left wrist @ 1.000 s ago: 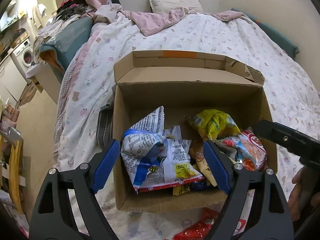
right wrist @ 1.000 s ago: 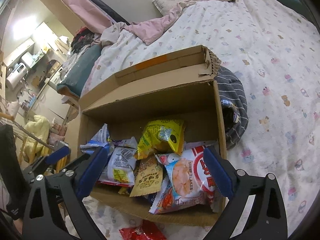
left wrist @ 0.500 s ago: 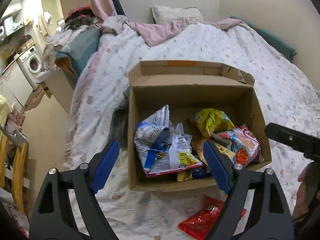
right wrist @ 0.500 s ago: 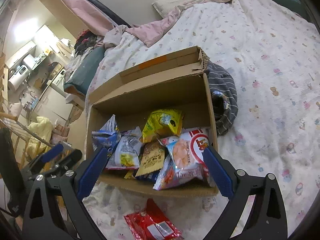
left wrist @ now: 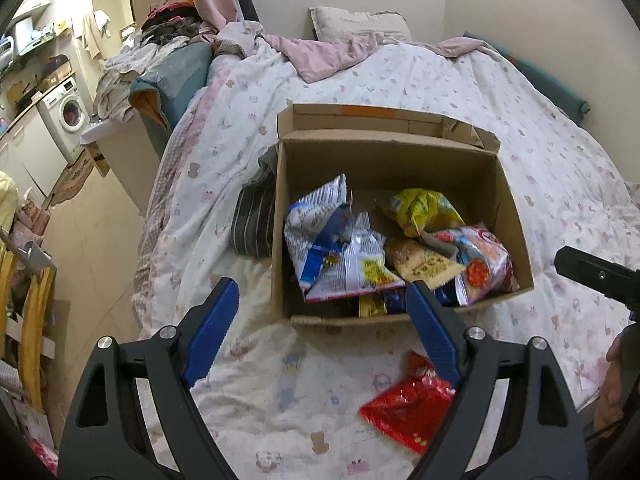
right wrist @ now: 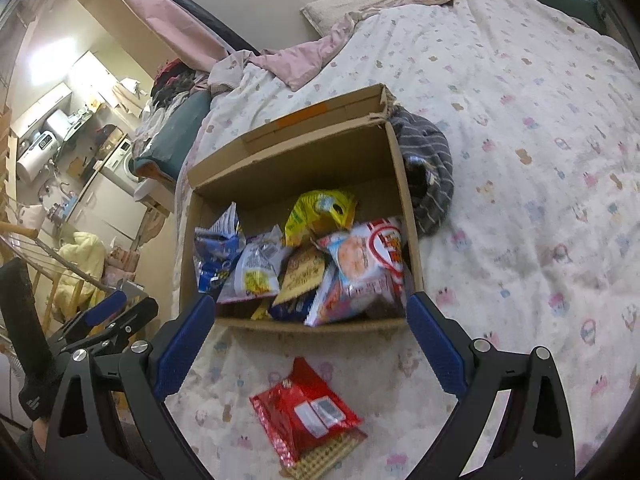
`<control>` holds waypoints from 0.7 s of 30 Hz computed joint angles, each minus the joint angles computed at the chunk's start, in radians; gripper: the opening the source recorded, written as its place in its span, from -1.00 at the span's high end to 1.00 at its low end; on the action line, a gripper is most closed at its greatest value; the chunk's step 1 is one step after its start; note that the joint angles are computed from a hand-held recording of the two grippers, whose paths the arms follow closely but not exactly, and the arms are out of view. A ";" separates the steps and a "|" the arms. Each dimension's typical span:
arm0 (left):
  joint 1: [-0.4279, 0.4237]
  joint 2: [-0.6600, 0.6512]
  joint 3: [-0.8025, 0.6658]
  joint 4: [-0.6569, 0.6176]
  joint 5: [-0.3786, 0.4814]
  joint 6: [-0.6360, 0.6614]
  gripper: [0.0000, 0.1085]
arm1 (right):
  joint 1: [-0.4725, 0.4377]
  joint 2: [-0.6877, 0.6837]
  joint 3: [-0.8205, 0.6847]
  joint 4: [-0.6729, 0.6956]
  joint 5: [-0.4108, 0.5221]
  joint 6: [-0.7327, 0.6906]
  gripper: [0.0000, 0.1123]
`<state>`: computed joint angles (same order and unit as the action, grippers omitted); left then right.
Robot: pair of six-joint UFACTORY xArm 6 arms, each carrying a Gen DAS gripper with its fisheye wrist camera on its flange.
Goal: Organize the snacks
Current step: 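Lower the left gripper onto the red bag and grasp it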
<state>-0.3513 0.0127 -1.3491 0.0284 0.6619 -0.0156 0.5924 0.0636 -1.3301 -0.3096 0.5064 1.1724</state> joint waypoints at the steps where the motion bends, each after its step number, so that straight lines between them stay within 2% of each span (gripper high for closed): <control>1: 0.000 -0.011 0.014 -0.008 0.002 0.005 -0.53 | 0.005 -0.014 0.016 -0.005 0.000 0.012 -0.76; 6: -0.001 -0.048 0.063 -0.064 0.032 0.036 -0.53 | 0.020 -0.062 0.079 0.003 -0.014 0.050 -0.76; 16: -0.019 -0.026 0.083 -0.171 0.201 0.105 -0.54 | 0.035 -0.107 0.152 0.057 0.017 0.042 -0.76; 21: -0.049 0.025 0.049 -0.233 0.327 0.184 -0.54 | 0.030 -0.135 0.191 0.076 0.040 0.028 -0.76</control>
